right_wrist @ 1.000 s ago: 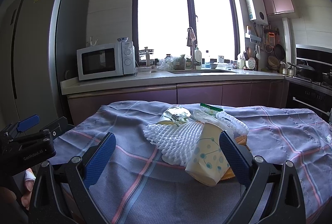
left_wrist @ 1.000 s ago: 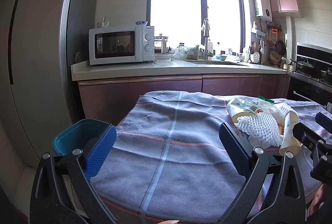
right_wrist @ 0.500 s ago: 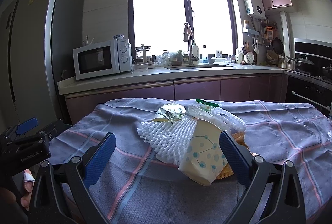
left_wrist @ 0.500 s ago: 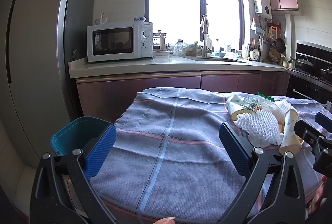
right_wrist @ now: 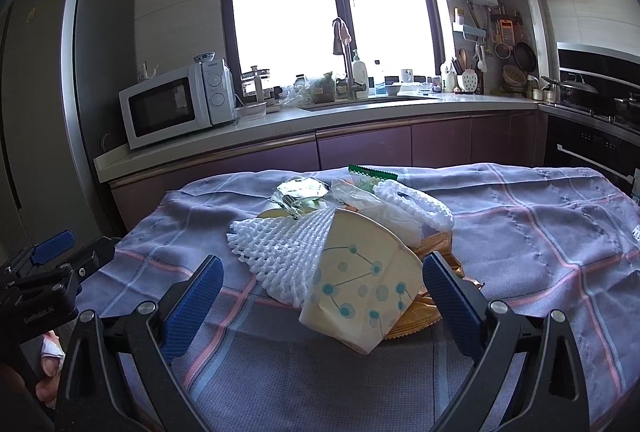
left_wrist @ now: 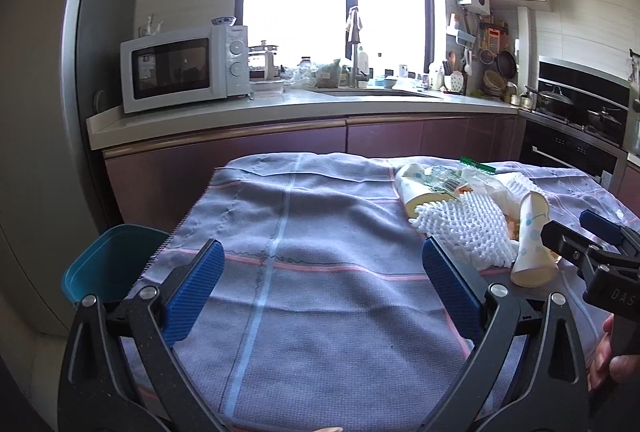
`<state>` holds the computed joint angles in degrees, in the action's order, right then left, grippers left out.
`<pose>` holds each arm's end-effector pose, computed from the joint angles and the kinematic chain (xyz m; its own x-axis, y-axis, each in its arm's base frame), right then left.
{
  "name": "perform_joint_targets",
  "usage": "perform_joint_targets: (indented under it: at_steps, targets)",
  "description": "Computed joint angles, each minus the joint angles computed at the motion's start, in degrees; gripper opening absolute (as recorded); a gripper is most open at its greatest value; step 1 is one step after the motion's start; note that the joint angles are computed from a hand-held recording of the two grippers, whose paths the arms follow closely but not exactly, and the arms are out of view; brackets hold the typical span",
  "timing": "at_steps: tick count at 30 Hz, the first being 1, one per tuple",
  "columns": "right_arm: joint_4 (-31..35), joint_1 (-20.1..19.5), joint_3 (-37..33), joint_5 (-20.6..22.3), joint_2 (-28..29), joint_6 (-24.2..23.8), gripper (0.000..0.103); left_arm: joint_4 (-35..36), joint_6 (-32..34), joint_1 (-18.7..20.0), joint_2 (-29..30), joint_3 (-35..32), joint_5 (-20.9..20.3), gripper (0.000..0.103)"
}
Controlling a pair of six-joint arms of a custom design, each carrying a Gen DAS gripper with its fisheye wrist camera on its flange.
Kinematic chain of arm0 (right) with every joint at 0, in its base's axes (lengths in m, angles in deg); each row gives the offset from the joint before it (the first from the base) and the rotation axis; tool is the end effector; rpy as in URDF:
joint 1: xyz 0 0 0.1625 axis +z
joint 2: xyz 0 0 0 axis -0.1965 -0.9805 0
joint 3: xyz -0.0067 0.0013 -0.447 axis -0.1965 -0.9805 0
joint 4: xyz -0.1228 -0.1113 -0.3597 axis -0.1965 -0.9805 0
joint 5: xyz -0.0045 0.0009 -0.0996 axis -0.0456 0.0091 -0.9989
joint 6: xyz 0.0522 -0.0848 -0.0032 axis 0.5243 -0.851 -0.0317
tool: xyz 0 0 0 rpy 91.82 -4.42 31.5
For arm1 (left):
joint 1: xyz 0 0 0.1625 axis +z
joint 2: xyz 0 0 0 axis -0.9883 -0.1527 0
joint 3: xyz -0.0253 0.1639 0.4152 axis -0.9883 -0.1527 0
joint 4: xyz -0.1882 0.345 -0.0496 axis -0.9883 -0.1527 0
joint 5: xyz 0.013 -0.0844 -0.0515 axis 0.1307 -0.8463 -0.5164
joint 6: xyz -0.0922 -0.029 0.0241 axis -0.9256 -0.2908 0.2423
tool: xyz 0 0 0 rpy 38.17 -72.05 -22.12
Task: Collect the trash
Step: 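Move both tools forward toward the trash pile on the cloth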
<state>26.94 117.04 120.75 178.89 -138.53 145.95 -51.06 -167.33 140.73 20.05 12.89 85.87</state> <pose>0.2089 -0.5148 0.0826 -0.7502 0.3908 0.5334 -0.4280 0.3279 -0.8422 -0.1527 -0.5911 0.1166 -0.6022 0.5158 -0.6093 0.7963 0.3336 -0.5046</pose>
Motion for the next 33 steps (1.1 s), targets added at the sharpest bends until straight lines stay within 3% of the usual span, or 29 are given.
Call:
perform_joint_targets:
  at_steps: [6,10,12,20,24,27,33]
  targets:
    - [6.6,-2.2,-0.5,-1.5,-1.5,6.5,0.089,10.7,0.5,-0.5,6.2,-8.5,3.3,0.097]
    - [11.8,-3.7,-1.3,-3.9,-2.0,10.5,0.080,19.4,-0.2,-0.9,12.0,-16.5,4.5,0.090]
    - [13.6,-4.1,-1.9,-4.5,-1.8,11.9,0.080,23.5,-1.1,-1.0,14.8,-20.4,5.2,0.085]
    - [16.8,-5.2,-3.2,-5.5,-1.1,14.9,0.079,37.1,-3.3,-1.6,25.3,-35.6,5.0,0.082]
    - [17.5,-6.1,-2.1,-7.4,-2.3,16.9,0.066,46.9,-7.3,-0.7,31.7,-46.9,7.0,0.067]
    - [17.5,-6.7,-0.9,-9.5,-3.3,18.0,0.056,53.0,-9.5,0.0,35.8,-54.4,8.7,0.049]
    - [17.7,-7.3,0.5,-12.5,-4.7,18.5,0.039,58.6,-11.6,0.8,39.5,-61.9,12.0,0.014]
